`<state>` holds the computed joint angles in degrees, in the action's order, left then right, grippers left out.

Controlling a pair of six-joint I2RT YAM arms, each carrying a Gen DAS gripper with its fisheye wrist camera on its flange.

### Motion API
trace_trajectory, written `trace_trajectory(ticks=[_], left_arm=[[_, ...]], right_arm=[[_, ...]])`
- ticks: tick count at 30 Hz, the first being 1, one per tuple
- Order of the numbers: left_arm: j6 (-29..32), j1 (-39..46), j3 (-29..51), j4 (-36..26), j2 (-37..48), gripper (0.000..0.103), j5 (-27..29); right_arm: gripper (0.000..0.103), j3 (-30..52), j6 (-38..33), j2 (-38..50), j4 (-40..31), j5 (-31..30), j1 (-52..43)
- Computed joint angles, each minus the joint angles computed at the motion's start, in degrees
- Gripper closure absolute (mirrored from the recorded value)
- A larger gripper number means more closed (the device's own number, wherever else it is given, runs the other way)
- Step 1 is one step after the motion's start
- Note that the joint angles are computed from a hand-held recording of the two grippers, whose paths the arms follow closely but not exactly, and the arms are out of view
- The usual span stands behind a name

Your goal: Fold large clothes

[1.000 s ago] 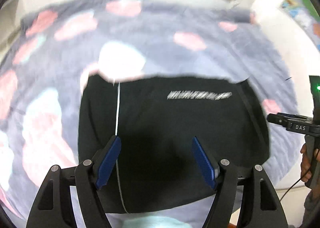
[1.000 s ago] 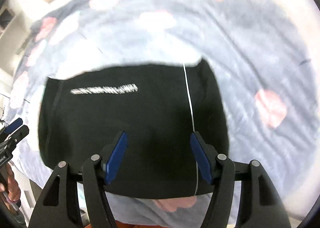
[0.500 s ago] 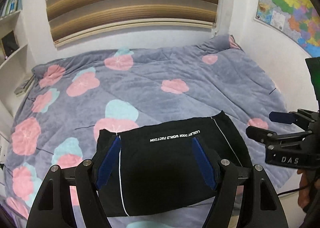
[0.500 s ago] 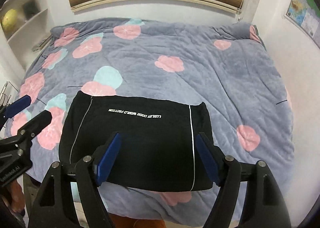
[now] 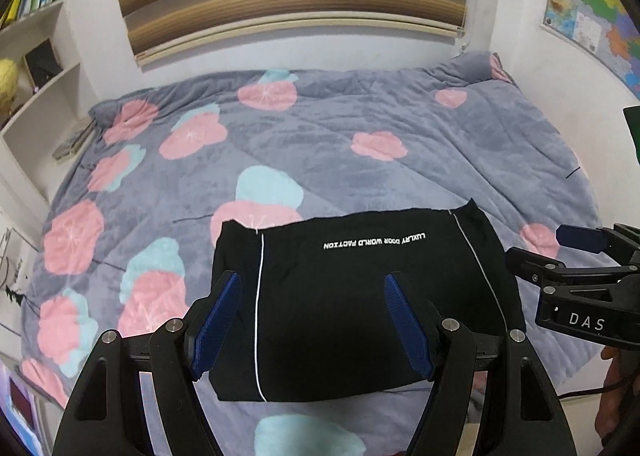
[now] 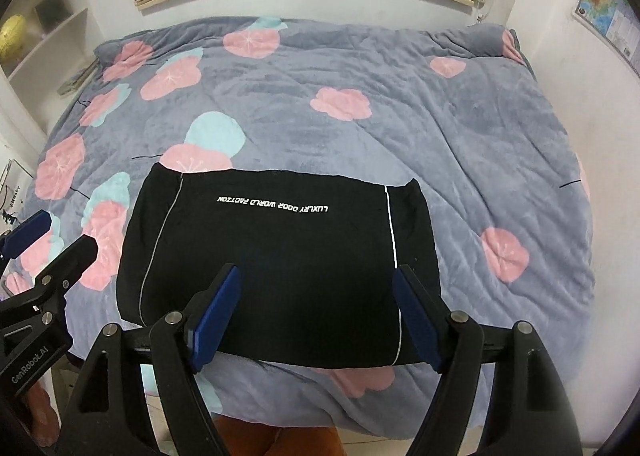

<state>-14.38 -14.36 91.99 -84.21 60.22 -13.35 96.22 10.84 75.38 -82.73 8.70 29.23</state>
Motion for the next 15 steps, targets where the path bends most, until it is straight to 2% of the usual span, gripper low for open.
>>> trace_trajectory(ticks=[15], left_arm=[[-0.74, -1.07, -0.47, 0.02, 0.91, 0.028, -0.03]], right_arm=[[0.024, -1.02, -1.35, -0.44, 0.35, -0.71, -1.69]])
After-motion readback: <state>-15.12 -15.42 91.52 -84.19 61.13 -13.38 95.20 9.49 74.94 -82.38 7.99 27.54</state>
